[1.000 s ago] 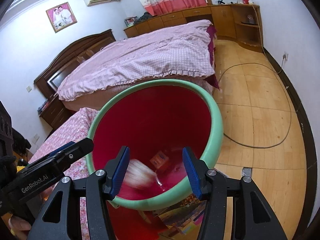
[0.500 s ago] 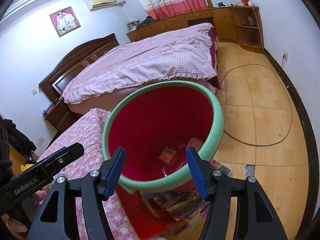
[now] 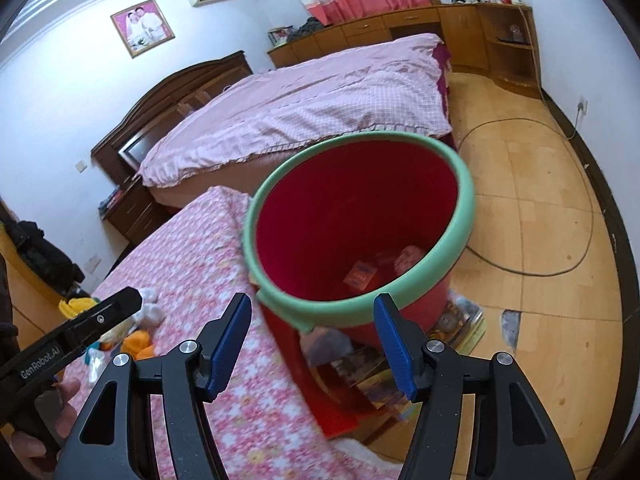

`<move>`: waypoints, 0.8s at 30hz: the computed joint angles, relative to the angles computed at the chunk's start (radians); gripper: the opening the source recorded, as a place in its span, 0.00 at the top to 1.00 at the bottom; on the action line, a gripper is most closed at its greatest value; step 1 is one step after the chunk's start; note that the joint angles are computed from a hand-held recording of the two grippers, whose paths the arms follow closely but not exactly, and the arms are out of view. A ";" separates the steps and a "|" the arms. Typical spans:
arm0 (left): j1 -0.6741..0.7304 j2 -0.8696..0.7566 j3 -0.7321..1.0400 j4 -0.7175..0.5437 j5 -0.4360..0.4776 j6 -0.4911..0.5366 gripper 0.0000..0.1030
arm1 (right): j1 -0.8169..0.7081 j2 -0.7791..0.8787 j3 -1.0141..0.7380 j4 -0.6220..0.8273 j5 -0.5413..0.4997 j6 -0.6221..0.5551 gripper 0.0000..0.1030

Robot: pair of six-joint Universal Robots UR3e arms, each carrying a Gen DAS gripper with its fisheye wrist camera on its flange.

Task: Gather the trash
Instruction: 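Move both grippers back over the bed toward remaining trash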

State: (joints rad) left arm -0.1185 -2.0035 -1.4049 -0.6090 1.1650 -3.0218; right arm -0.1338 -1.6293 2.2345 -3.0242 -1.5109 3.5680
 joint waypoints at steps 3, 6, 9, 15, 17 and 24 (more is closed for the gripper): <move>0.042 0.045 -0.055 -0.002 -0.004 0.015 0.37 | 0.037 0.011 -0.019 0.006 -0.014 0.013 0.37; 0.083 0.086 -0.100 -0.004 -0.013 0.032 0.37 | 0.083 0.023 -0.047 0.022 -0.039 0.026 0.37; 0.120 0.131 -0.151 0.001 -0.015 0.038 0.37 | 0.127 0.040 -0.078 0.041 -0.060 0.036 0.37; 0.211 0.207 -0.252 0.007 -0.045 0.070 0.37 | 0.208 0.077 -0.135 0.078 -0.087 0.069 0.37; 0.240 0.222 -0.276 0.006 -0.055 0.081 0.37 | 0.238 0.093 -0.155 0.088 -0.103 0.079 0.37; 0.334 0.252 -0.352 0.019 -0.038 0.113 0.37 | 0.316 0.164 -0.222 0.107 -0.133 0.112 0.37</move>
State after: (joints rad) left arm 0.2152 -1.7518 -1.7571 -0.5895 1.1269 -2.9089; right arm 0.1822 -1.4651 2.0125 -2.9174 -1.6438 3.6798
